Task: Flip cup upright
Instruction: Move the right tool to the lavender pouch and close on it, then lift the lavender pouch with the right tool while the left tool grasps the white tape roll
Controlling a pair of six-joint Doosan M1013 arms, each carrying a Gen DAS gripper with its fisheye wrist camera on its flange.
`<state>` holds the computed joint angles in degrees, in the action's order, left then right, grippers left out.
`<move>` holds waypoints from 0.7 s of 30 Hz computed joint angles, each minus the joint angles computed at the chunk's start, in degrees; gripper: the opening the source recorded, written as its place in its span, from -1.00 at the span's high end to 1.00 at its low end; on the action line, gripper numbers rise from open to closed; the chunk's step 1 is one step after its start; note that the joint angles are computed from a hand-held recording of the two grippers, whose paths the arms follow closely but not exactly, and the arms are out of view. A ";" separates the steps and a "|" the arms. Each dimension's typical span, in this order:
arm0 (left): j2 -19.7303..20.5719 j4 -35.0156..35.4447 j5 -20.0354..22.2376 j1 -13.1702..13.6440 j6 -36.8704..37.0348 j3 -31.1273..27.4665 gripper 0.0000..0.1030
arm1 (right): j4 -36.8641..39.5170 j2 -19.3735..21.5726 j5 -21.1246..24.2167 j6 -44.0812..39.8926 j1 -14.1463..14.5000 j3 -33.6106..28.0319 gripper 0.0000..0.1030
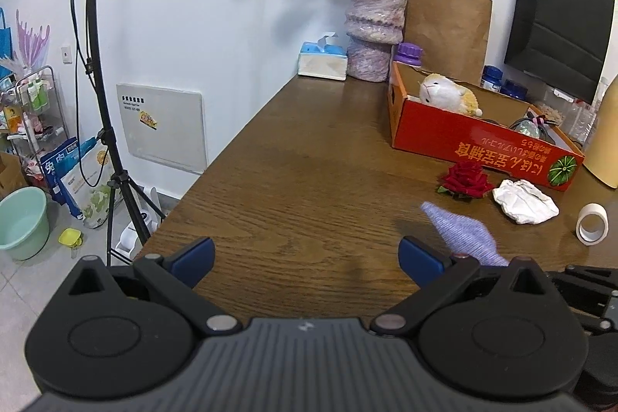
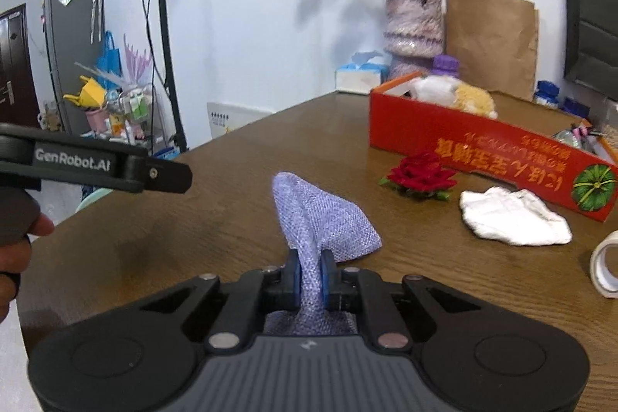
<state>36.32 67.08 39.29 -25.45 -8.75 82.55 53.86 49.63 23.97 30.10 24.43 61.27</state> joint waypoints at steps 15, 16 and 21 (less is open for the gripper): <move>4.02 -3.46 -0.41 -1.63 8.15 -7.90 -1.00 | 14.74 -1.90 -6.35 -11.60 -3.60 3.10 0.82; 4.35 -3.72 -0.44 -1.76 8.73 -8.50 -1.00 | 16.05 -2.01 -6.65 -12.80 -3.89 3.24 0.82; 6.00 -4.86 -0.99 -2.41 11.71 -11.63 -1.00 | 19.97 -2.18 -7.53 -16.64 -5.14 3.27 0.82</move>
